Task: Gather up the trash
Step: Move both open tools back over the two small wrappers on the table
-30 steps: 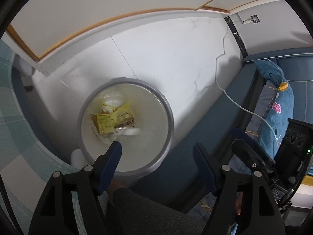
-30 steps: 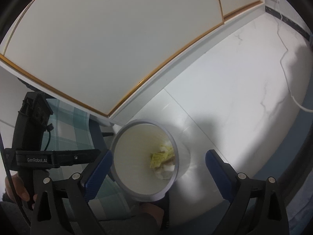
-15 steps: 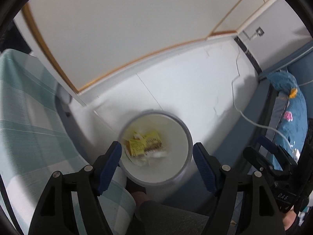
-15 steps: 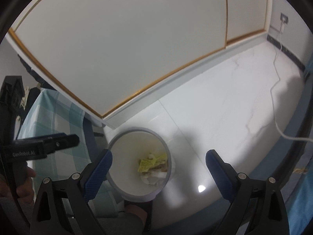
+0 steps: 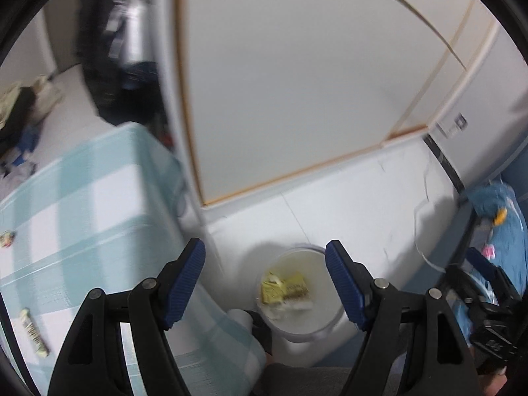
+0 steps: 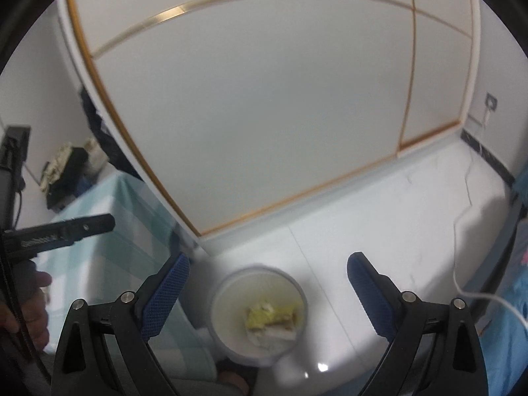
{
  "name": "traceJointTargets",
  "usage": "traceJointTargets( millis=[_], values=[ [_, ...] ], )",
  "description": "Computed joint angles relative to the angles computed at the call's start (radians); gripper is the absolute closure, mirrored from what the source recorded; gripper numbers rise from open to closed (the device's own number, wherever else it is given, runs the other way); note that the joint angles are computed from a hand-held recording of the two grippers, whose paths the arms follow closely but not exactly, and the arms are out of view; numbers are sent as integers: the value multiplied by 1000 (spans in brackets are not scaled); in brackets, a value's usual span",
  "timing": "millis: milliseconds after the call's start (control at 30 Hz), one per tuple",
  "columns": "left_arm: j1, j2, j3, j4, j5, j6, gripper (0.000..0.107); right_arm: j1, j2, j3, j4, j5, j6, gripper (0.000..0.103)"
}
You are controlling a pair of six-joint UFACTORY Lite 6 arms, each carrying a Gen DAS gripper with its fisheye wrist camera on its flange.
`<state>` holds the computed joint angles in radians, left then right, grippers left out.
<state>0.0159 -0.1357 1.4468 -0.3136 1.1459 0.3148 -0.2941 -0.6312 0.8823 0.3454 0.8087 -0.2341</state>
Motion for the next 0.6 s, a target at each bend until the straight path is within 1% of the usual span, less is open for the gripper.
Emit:
traceJointTargets(
  millis=[100, 167, 233, 300, 367, 433, 467, 533, 600],
  values=[
    [96, -21, 28, -16, 7, 44, 35, 82, -15, 53, -23, -15, 64, 6],
    [174, -30, 53, -41, 18, 95, 35, 169, -16, 101, -72, -34, 142, 6],
    [242, -37, 80, -60, 30, 130, 35, 291, -6, 149, -170, -62, 264, 6],
    [317, -33, 111, -99, 52, 169, 34, 379, -2, 184, -241, -70, 348, 6],
    [413, -11, 159, -131, 79, 215, 25, 503, 20, 236, -343, -75, 467, 6],
    [512, 15, 195, -177, 102, 275, 24, 625, 57, 289, -435, -81, 579, 6],
    [535, 23, 207, -179, 102, 285, 24, 667, 74, 312, -471, -82, 614, 6],
    [617, 71, 272, -199, 126, 325, 24, 780, 127, 378, -581, -70, 717, 6],
    [697, 120, 328, -225, 140, 358, 24, 841, 161, 415, -626, -74, 766, 6]
  ],
)
